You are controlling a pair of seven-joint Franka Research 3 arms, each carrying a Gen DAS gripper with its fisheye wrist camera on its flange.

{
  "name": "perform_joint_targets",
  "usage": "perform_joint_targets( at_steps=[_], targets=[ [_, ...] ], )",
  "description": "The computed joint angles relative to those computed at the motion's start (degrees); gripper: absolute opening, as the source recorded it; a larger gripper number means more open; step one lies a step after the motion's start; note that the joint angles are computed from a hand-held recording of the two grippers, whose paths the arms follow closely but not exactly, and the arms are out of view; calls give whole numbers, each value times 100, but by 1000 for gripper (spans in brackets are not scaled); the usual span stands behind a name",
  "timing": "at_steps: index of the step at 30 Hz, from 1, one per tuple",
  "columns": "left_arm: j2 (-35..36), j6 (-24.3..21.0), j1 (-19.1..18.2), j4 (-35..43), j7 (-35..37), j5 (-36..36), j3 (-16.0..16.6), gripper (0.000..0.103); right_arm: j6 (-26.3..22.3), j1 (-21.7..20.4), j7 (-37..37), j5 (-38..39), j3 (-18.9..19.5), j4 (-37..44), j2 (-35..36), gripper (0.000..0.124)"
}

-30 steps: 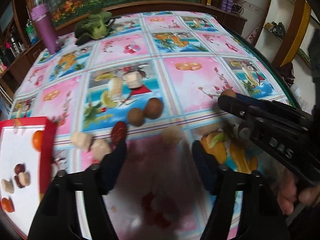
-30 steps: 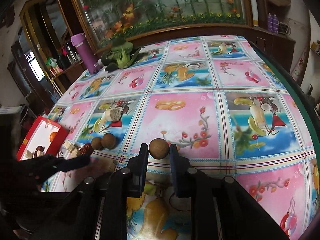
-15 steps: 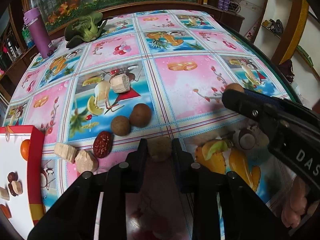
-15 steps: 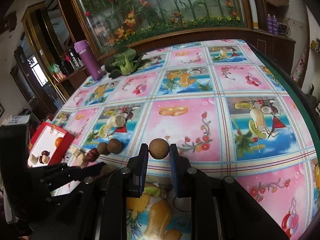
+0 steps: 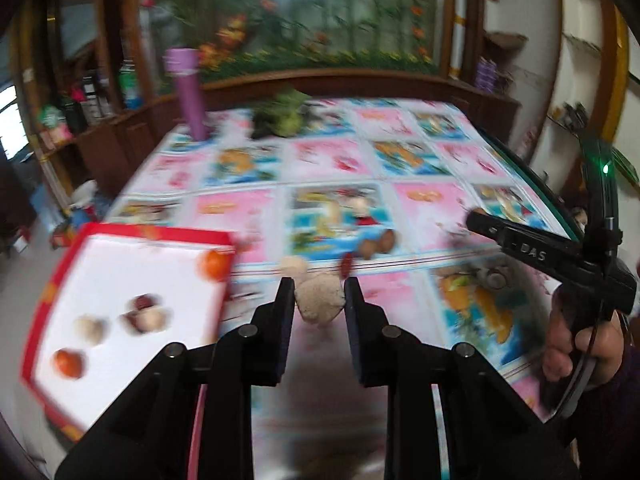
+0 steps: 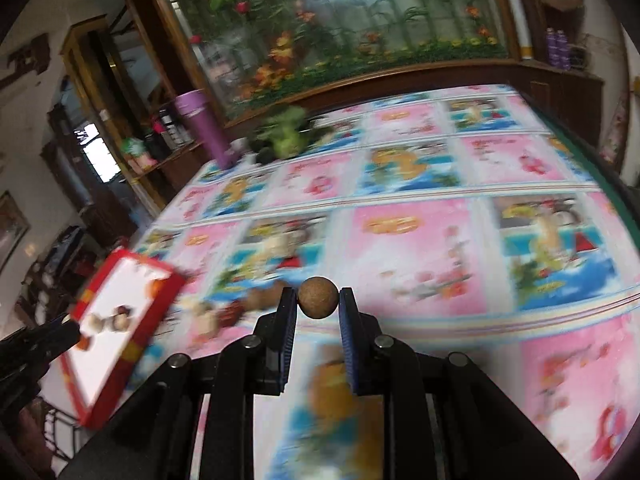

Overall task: Organize fruits
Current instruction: 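Carry the brown ball and white chunk into the tray and open both tools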

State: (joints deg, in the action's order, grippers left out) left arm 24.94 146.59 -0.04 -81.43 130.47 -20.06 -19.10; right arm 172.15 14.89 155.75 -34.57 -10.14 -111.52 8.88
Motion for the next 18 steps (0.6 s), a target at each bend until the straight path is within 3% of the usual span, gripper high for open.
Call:
perform_joint_targets(
  at_steps=[4,6,10,14,18],
  targets=[
    [-176,339,221,-243,-189,-12,215,27,-56,82,-1163,678,483,634,372,20],
    [-169,349,344,-247,-351,12,305,27,-106,-60,-2079,1405,940,1037,619,20],
    [-120,601,489,-308,-669,298,511,27,-498,-194,-3360,2378,1566,1982,1240,20],
    [89,549,695,-91,-882,363,483,27,-1010,5,-3987,2861,1697,2882,1867,20],
    [188,521,928,-4,-828,270,361,27,-1575,292,-4331,3158,1580,3642,2364,20]
  ],
)
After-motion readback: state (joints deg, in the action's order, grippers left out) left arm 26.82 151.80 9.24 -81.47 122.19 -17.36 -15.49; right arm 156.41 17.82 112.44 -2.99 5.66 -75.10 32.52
